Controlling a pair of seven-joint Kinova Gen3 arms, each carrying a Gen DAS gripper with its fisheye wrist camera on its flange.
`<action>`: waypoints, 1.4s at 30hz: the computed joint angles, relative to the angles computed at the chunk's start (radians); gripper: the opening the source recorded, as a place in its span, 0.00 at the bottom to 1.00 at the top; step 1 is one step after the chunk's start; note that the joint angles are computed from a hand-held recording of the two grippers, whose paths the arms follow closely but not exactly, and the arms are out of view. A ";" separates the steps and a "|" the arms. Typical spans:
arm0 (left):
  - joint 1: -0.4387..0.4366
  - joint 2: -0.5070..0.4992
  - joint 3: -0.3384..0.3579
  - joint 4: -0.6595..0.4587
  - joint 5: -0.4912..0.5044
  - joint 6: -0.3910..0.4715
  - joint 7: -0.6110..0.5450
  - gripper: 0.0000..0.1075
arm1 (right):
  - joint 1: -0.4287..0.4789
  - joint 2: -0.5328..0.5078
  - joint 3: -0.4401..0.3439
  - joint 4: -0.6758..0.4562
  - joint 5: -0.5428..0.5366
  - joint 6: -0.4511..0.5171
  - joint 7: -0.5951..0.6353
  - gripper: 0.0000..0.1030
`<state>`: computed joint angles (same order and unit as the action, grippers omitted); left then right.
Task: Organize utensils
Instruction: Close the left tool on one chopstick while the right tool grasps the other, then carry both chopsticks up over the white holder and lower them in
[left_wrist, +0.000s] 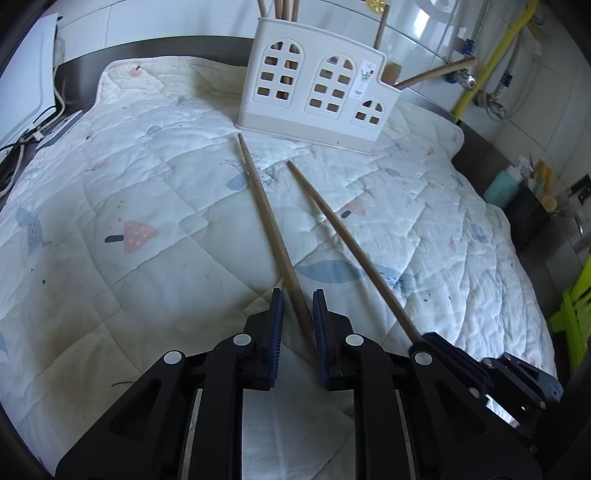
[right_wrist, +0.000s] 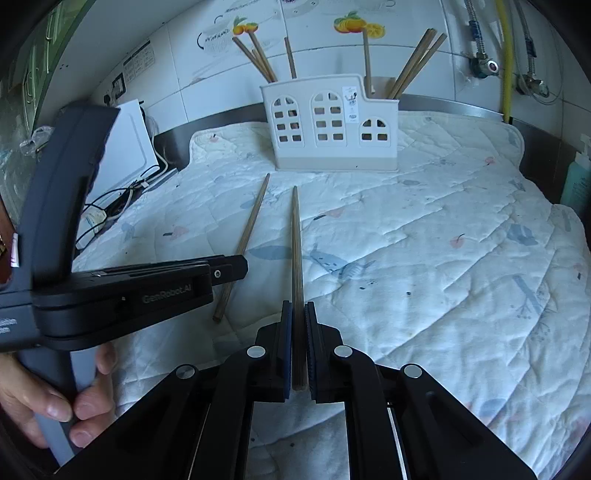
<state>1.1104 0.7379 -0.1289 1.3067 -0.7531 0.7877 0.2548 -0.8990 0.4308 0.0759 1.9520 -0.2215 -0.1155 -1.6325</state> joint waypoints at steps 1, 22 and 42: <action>0.003 0.006 -0.001 -0.012 0.003 0.012 0.004 0.15 | 0.003 -0.006 -0.003 0.007 -0.001 -0.007 -0.002 0.07; 0.021 -0.089 0.008 0.087 -0.078 0.022 -0.063 0.05 | -0.016 -0.123 0.021 0.065 -0.159 -0.074 0.160 0.07; -0.055 -0.233 0.094 0.233 -0.437 0.028 0.089 0.05 | 0.108 -0.134 0.027 -0.317 -0.027 0.249 0.163 0.07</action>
